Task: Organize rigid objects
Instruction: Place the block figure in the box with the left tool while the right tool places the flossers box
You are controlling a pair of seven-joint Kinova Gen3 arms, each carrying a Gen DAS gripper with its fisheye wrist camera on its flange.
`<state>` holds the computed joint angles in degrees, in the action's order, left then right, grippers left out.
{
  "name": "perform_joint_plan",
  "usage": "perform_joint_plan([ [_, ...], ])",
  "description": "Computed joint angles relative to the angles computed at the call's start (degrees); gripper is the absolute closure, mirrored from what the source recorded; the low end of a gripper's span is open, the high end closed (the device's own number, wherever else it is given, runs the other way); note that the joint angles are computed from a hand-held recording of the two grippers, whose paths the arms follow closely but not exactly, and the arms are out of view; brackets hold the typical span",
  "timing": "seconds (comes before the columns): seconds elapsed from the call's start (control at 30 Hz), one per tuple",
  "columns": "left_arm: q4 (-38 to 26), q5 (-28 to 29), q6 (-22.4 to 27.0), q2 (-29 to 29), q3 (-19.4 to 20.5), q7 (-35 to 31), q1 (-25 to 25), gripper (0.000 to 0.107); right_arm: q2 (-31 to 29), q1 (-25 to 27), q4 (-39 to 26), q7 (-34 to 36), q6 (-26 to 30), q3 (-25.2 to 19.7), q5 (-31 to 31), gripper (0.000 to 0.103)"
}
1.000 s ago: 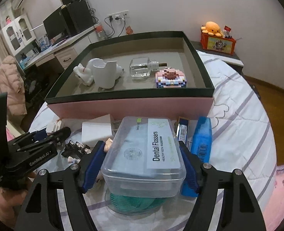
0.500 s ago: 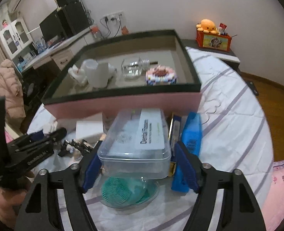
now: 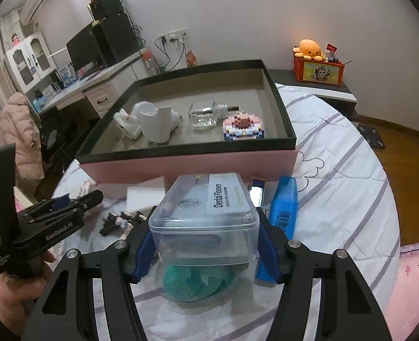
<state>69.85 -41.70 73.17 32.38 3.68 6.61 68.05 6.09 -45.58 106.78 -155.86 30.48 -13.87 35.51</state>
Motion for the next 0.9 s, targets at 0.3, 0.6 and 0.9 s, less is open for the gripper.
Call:
perform_joint_plan([
  [0.3,-1.9,-3.0,2.4,-1.4,-0.1,-1.0,1.2,0.062,-2.4,1.2,-0.4,1.1,-1.8,-0.9,0.4,0.040],
  [0.6,-8.3,-6.9,2.6,-0.8,-1.6,-7.5,-0.3,0.062,-0.7,2.6,-6.7,5.7,-2.3,-0.2,3.2,0.040],
  [0.9,-19.4,-5.7,0.4,3.5,-5.0,-18.5,-5.7,0.062,6.0,3.6,-16.6,14.7,-2.7,4.1,-0.6,0.040],
])
